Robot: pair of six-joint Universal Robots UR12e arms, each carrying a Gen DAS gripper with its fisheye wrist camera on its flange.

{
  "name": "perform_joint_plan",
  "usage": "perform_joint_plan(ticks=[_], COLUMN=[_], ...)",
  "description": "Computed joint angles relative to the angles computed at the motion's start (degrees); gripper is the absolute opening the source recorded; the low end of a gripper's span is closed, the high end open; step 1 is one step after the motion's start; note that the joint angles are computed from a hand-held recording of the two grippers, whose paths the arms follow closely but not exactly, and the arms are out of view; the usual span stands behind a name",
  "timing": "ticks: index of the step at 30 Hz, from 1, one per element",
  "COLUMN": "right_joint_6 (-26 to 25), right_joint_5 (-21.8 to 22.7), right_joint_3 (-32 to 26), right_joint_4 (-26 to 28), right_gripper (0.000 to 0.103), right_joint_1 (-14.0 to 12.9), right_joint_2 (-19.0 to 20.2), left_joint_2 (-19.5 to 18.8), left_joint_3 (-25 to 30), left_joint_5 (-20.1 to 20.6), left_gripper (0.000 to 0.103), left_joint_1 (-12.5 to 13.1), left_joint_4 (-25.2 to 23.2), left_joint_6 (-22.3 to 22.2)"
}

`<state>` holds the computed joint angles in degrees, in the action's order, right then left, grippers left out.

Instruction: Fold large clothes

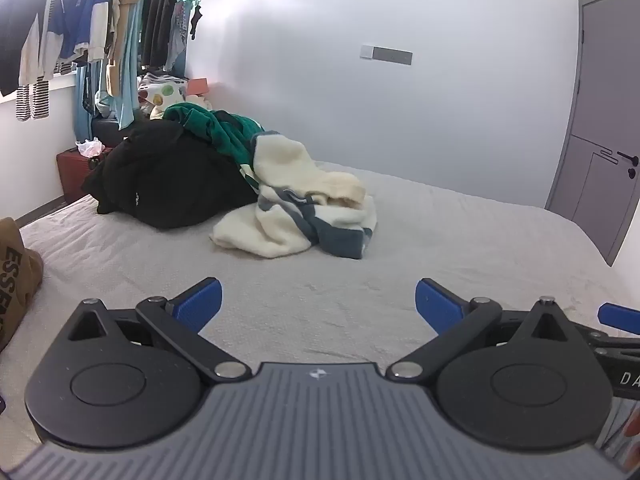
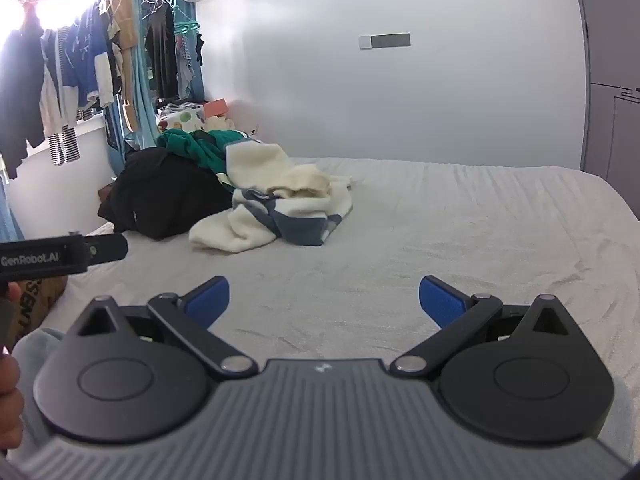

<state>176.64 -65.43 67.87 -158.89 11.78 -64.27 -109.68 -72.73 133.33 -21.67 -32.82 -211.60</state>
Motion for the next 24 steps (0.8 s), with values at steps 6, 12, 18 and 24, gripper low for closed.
perform_joint_plan(ticks=[6,12,18,24], right_joint_6=[0.29,0.91,1.08,1.0], right_joint_5=[0.41,0.9,0.64,0.41], right_joint_3=[0.63,-0.14,0.31,0.75], right_joint_4=[0.11,1.01,1.35,1.19], right_gripper=[0.103,0.103,0.103,0.103], right_joint_1=[-0.2,-0.54,-0.52,-0.38], right_joint_2=[-0.58,0.03,-0.42,-0.45], left_joint_2=[-0.13,-0.12,-0.33,-0.33], left_joint_3=[0.28,0.63,0.76,0.72], left_joint_5=[-0.3,-0.02,0.76,0.99], left_gripper=[0.103,0.103,0.103,0.103], left_joint_1=[0.07,-0.23,-0.63,-0.57], left_joint_4=[-0.59,-0.75,-1.0,-1.16], left_joint_6=[0.44,1.03,0.82,0.47])
